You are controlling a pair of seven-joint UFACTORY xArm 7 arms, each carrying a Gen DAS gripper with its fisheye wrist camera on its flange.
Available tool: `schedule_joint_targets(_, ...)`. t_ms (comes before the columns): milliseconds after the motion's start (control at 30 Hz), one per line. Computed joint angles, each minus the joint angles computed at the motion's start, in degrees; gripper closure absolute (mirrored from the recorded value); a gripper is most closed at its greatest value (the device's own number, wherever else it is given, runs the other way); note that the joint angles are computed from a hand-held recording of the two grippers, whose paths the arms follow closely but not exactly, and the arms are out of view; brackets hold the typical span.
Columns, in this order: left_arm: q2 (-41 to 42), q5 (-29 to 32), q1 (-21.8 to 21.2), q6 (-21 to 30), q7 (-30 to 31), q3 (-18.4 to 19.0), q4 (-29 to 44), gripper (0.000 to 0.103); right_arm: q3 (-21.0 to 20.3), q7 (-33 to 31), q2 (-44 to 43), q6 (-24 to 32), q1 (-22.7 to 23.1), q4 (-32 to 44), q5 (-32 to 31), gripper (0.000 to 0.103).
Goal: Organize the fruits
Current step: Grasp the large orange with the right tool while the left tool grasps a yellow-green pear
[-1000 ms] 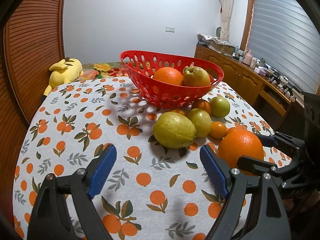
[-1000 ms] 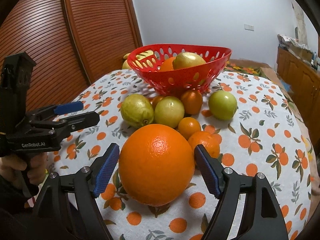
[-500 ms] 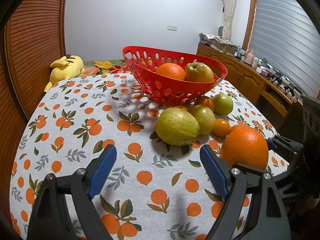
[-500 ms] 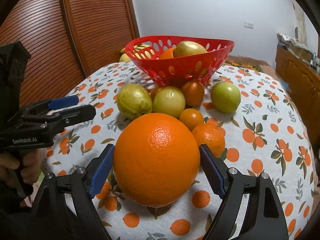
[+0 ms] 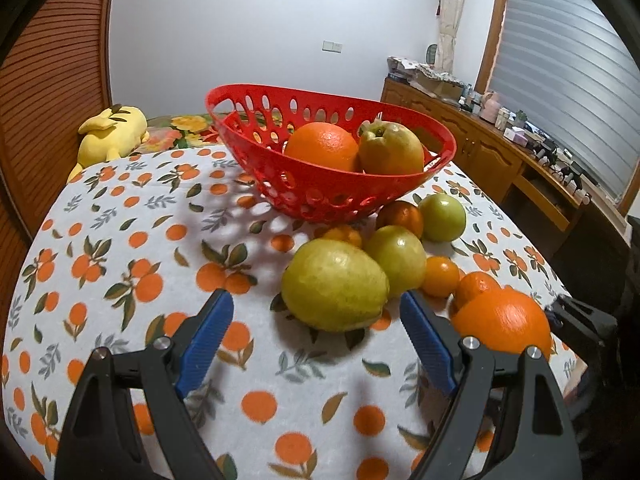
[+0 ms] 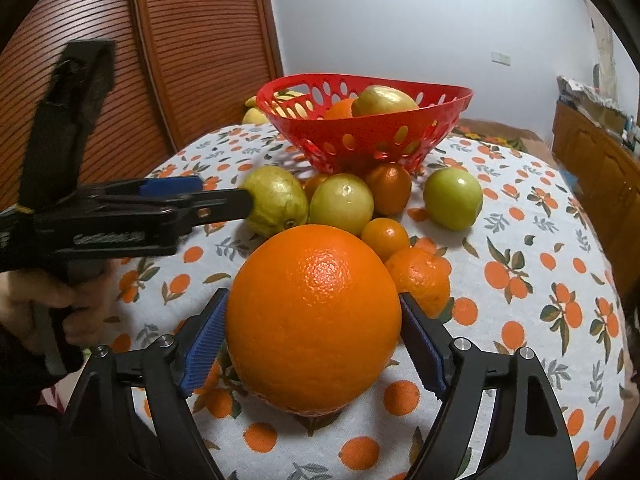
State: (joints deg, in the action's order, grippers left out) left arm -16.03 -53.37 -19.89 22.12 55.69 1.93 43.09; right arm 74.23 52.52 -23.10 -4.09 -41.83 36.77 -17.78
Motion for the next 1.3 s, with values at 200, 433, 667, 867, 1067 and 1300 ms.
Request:
schedule_joint_targets(200, 2.67, 2.24, 0.67, 0.33, -2.11, -1.48, 2.43, 0.018, -4.35, -0.32, -1.01, -1.12, 3.91, -1.43, 0.80, 0.020)
schedule_joint_targets(433, 5.80, 6.98, 1.86, -0.26, -6.91, -3.40, 4.41, 0.018, -12.25, -0.80, -3.36, -1.67, 10.50, -3.95, 1.89, 0.020)
schedule_joint_targets(667, 7.64, 7.77, 2.57, 1.96, -7.50, -4.04, 5.61, 0.018, -18.36, -1.73, -5.56, -1.06, 15.09, -5.97, 2.75, 0.020)
schedule_joint_targets(867, 7.53, 5.00, 2.92, 3.71, -4.52, -4.18, 5.71, 0.033, -21.80, -1.63, -6.61, -0.25, 17.20, -7.28, 2.62, 0.020)
schedule_joint_targets(1067, 5.80, 3.38, 2.86, 4.20, -3.45, -3.72, 4.21, 0.034, -23.25, -1.02, -6.75, 0.20, 17.58, -8.39, 2.22, 0.020)
schedule_joint_targets(1300, 2.40, 1.55, 2.18, 4.46, -1.57, -2.53, 2.25, 0.034, -24.31, -0.39, -6.76, -0.03, 17.85, -9.35, 1.95, 0.020)
